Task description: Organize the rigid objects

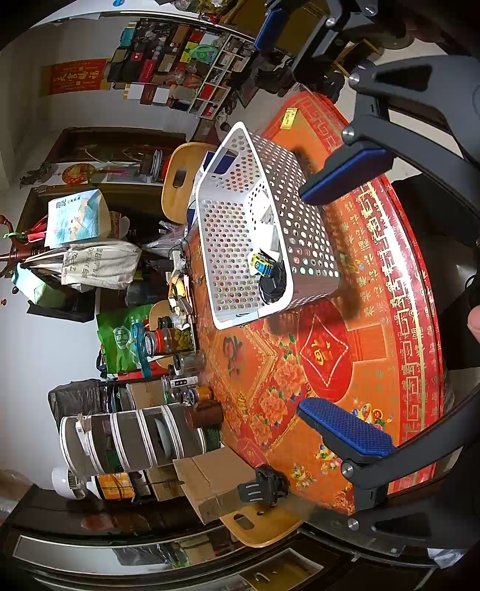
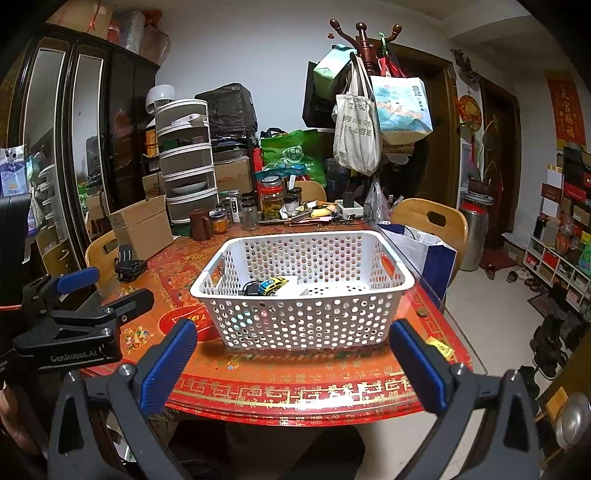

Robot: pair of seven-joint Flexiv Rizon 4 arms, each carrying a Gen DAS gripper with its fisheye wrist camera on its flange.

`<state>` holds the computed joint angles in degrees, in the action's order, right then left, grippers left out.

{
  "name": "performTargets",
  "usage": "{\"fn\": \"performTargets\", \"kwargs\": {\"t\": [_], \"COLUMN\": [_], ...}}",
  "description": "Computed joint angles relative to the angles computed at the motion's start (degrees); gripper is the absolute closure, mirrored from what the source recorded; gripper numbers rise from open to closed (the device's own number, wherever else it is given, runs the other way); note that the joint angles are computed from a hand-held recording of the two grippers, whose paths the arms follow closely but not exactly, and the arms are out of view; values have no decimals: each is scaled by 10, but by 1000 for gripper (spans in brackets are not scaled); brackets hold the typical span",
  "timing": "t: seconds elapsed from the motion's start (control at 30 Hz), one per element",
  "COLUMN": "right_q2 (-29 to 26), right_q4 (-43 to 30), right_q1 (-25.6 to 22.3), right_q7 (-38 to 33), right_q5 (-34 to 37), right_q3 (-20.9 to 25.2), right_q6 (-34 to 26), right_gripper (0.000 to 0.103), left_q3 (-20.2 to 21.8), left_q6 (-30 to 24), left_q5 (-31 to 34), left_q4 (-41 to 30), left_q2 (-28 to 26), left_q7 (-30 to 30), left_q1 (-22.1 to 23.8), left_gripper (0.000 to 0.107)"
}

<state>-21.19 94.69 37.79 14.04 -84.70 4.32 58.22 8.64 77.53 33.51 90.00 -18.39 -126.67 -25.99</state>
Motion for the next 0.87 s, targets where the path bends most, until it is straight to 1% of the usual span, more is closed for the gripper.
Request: {"fn": "performTargets", "kwargs": {"t": [0.57,0.77,0.87], "right_q2": [-1,-1,-2], "right_q4": [-1,-1,-3], "right_q1": [1,1,0], "right_q7": [1,2,-1], "right_q5": [-1,-2,-2], "right_q3": [0,0,0], "right_q6": [0,1,6], "right_gripper": [0,0,0], "left_q3": [-4,3,-3], "left_q6": [0,-2,2], "left_q5": [-3,13,11], "left_q4": [2,-2,2], "left_q2": [2,2,4], "left_q7": [5,-7,-1], "left_q1": [2,-7,-1], "left_gripper": [4,4,4]}}
